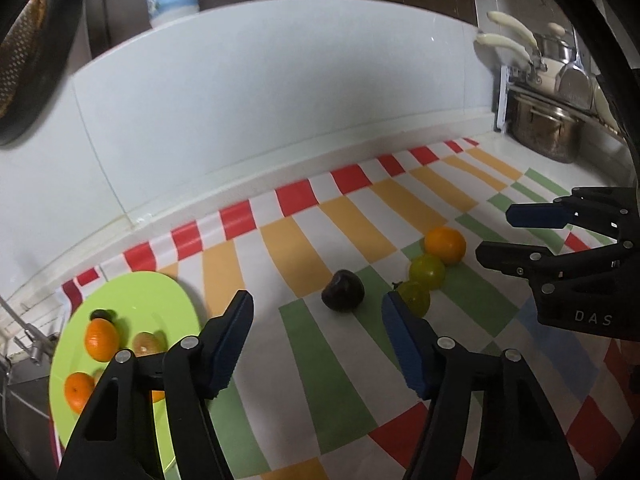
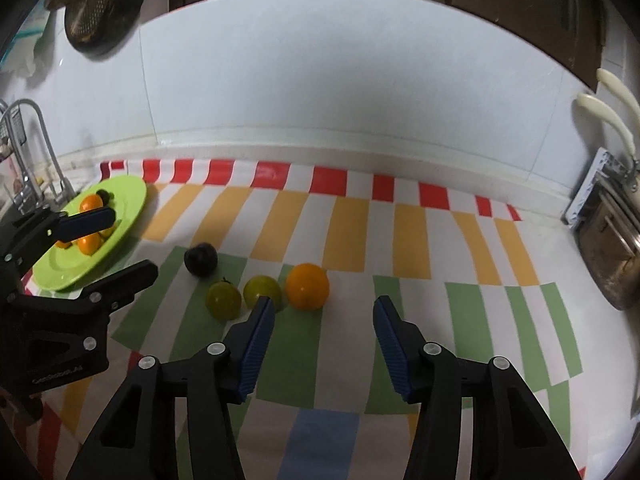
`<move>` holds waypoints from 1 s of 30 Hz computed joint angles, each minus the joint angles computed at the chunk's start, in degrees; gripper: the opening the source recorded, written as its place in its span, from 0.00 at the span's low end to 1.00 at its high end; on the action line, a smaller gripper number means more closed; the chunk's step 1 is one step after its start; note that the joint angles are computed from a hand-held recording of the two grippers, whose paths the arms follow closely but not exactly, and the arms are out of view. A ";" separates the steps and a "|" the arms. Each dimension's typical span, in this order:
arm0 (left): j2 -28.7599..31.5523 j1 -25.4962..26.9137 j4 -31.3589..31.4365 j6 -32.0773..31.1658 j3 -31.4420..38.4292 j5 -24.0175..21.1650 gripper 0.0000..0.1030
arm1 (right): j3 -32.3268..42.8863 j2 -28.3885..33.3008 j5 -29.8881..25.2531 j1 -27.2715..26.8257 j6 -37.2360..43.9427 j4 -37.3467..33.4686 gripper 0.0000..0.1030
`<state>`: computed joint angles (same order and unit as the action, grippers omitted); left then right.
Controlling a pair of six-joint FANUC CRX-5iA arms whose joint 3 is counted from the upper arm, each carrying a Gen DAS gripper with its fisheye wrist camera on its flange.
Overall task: Organize fruits
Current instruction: 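Move both tools back to the remaining fruits on the cloth, then grasp a dark plum with the left tool while the right tool grasps an orange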
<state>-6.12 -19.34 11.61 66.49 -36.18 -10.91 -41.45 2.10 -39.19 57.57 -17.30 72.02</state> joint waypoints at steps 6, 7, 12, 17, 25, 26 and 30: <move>2.94 0.42 9.34 -10.27 -0.67 -0.30 0.54 | 0.66 2.09 2.79 -1.60 1.36 -0.29 0.44; 3.37 0.48 10.36 -11.28 -0.60 -0.43 0.53 | 0.78 2.37 3.07 -1.75 1.58 -0.39 0.44; 5.30 0.79 13.62 -14.76 0.62 -2.66 0.47 | 1.10 3.35 5.09 -2.91 2.76 -0.72 0.40; 6.90 0.74 14.89 -16.62 1.83 -4.17 0.46 | 1.40 3.81 6.71 -4.00 3.64 -0.92 0.38; 9.30 0.49 14.26 -17.24 4.29 -5.60 0.41 | 1.83 4.37 8.95 -5.76 5.22 0.07 0.38; 9.69 0.49 14.67 -17.71 4.64 -6.01 0.40 | 1.92 4.48 9.12 -5.98 5.37 0.38 0.38; 10.77 0.51 16.72 -19.77 5.30 -6.74 0.31 | 2.05 4.75 10.45 -7.13 5.41 1.55 0.38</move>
